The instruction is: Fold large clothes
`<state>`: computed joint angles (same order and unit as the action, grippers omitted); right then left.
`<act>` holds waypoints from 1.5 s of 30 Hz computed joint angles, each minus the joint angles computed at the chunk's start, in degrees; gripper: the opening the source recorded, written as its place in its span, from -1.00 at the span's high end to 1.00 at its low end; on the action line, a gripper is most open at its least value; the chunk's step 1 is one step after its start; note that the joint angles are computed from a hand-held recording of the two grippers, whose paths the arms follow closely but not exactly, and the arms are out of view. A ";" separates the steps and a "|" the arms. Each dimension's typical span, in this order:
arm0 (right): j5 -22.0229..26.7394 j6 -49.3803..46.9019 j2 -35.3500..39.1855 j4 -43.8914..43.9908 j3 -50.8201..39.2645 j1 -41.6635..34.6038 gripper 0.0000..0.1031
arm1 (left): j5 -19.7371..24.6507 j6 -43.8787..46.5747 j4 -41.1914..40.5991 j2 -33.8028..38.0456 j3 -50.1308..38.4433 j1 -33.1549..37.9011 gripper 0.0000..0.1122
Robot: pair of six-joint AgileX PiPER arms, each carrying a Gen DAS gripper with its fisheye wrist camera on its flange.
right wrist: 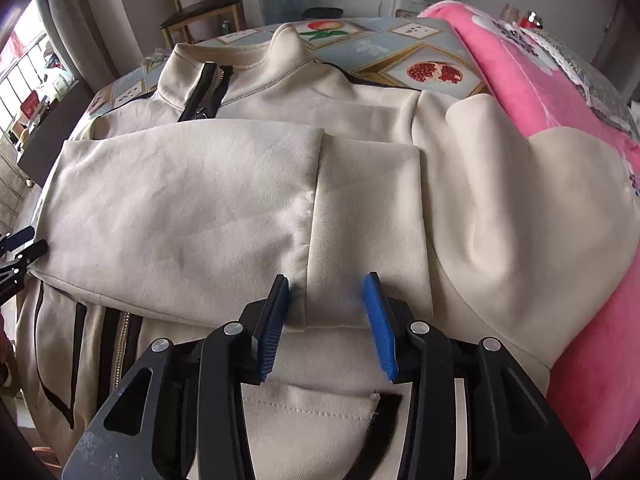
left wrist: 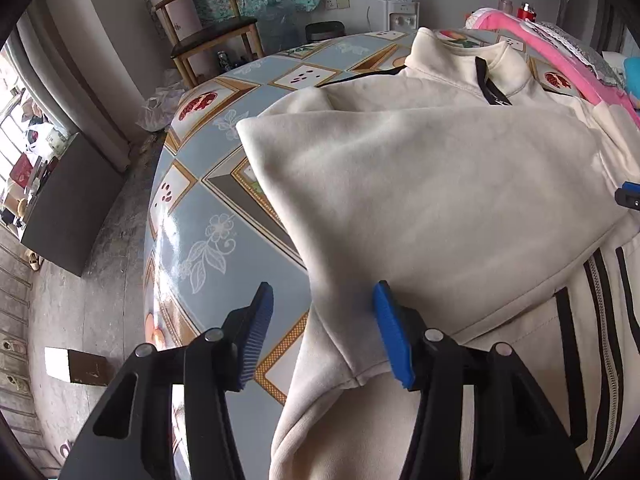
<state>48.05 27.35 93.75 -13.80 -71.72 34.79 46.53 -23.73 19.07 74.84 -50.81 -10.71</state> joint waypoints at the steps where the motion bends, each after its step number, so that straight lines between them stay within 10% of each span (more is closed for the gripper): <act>1: 0.74 0.15 -0.73 0.65 -0.22 0.04 0.11 | 0.70 0.48 -0.25 -0.57 -0.37 0.29 0.09; 6: 1.36 5.11 -2.07 -4.74 -1.86 3.87 -0.33 | 4.12 -1.08 2.49 -3.93 -3.27 -4.09 -0.02; 16: 1.83 10.96 7.48 -10.57 -5.52 6.97 -0.46 | 5.75 -6.58 2.21 8.92 -12.20 -13.08 -0.18; 23: -1.68 5.09 0.36 -6.39 -0.45 3.25 -0.60 | 6.24 -8.04 2.56 13.28 -17.60 -15.84 -0.19; 33: 2.75 -18.47 -10.02 12.15 -5.85 -30.02 -0.62 | 7.48 -8.39 -1.86 23.20 -29.33 -14.82 -0.40; 39: 12.47 -29.18 2.11 30.64 -20.94 -56.69 -0.54 | 6.58 -7.81 -2.02 27.93 -30.96 -15.06 -0.41; 45: 16.42 -25.15 15.55 35.04 -34.86 -65.66 -0.38 | 6.02 -5.38 -2.08 28.12 -31.30 -14.55 -0.43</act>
<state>64.47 2.20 109.30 21.24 -106.59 -30.86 52.54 -29.11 16.99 102.96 -82.11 -25.25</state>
